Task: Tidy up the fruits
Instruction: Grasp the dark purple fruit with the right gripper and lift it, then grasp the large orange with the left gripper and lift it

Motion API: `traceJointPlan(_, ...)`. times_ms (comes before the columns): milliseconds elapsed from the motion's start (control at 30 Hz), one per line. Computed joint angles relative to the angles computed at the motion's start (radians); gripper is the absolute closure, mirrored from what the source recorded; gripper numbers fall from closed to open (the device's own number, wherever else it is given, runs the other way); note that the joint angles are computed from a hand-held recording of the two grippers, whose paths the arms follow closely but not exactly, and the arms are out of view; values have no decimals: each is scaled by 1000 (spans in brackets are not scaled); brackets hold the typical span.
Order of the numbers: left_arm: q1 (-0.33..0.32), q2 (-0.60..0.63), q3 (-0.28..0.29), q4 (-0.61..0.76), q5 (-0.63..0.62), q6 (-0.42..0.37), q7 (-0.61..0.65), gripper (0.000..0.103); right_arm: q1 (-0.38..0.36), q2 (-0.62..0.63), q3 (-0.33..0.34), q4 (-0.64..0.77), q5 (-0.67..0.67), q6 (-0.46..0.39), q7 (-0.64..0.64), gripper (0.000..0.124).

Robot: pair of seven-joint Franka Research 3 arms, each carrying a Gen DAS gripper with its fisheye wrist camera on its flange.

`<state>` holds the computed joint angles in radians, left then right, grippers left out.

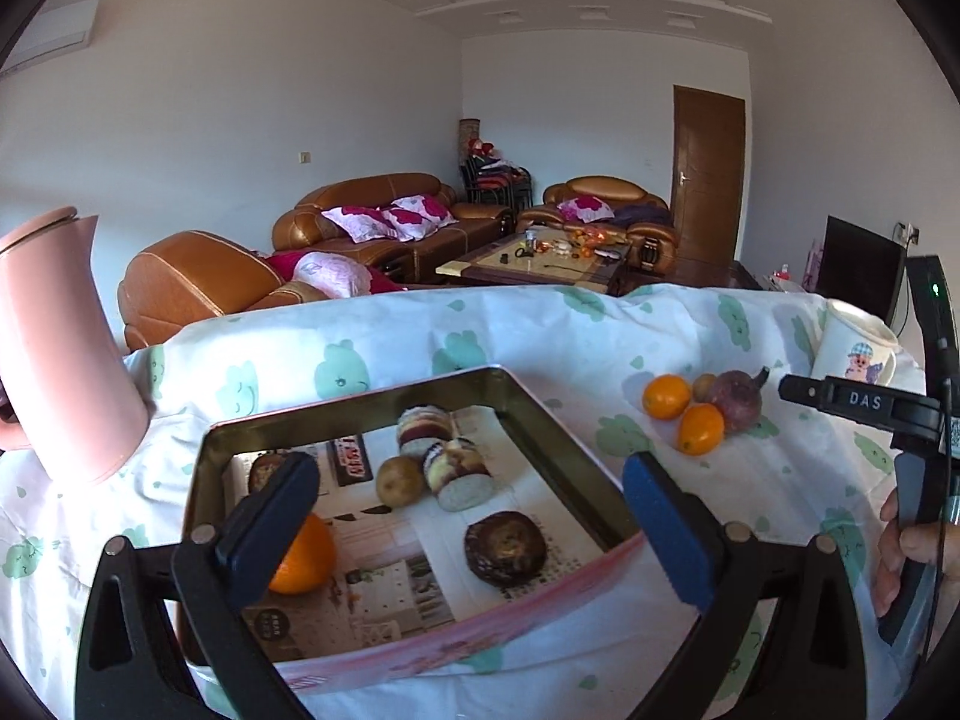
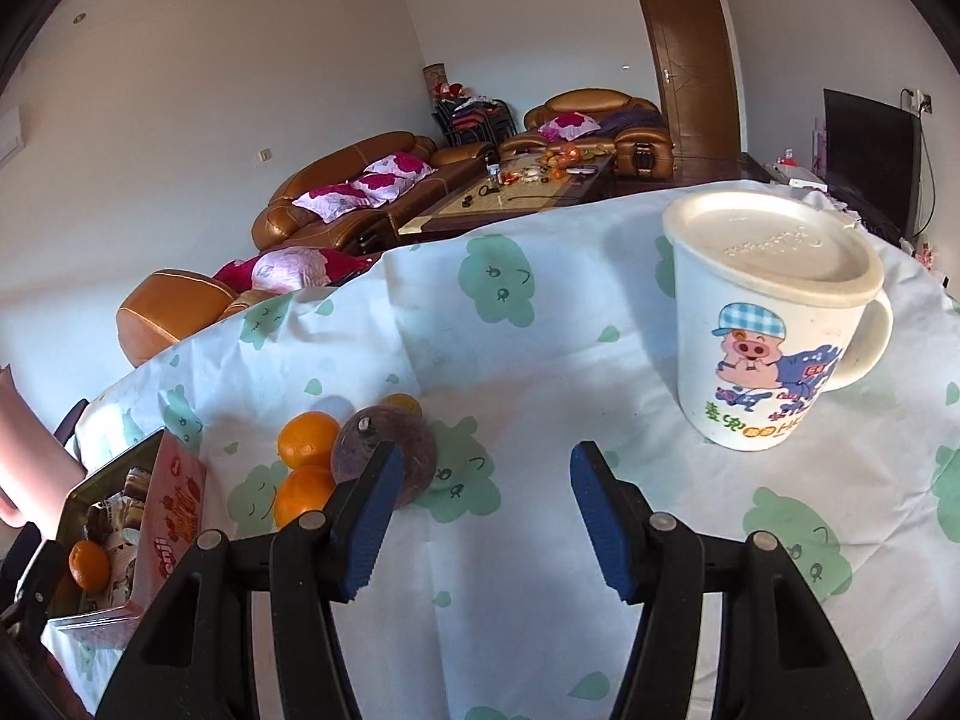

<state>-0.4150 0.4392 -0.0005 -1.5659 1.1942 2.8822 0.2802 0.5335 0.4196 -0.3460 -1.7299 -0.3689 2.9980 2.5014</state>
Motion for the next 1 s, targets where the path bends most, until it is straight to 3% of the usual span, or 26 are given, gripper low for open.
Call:
traceJointPlan(100,-13,27,-23,38,-33,-32,62,0,-153,11,186,8,149,59,-168,64)
traceJointPlan(267,-51,68,-28,96,-83,-94,150,0,-263,101,335,141,290,12,-342,64)
traceJointPlan(367,-74,88,-23,125,-100,-129,181,0,-256,159,342,240,311,-63,-427,64)
traceJointPlan(433,-90,94,-15,138,-98,-146,186,0,-241,199,331,318,326,-155,-463,64)
traceJointPlan(633,-86,121,-32,175,-171,-160,225,0,-385,183,498,293,595,-190,-667,71)
traceJointPlan(733,-96,140,-29,203,-203,-169,251,0,-378,142,487,241,657,-192,-695,71)
traceJointPlan(900,-111,192,-35,285,-266,-188,320,0,-266,61,343,140,633,-111,-594,71)
traceJointPlan(1000,-119,277,-57,420,-361,-261,418,2,-195,27,242,91,555,-51,-488,71)
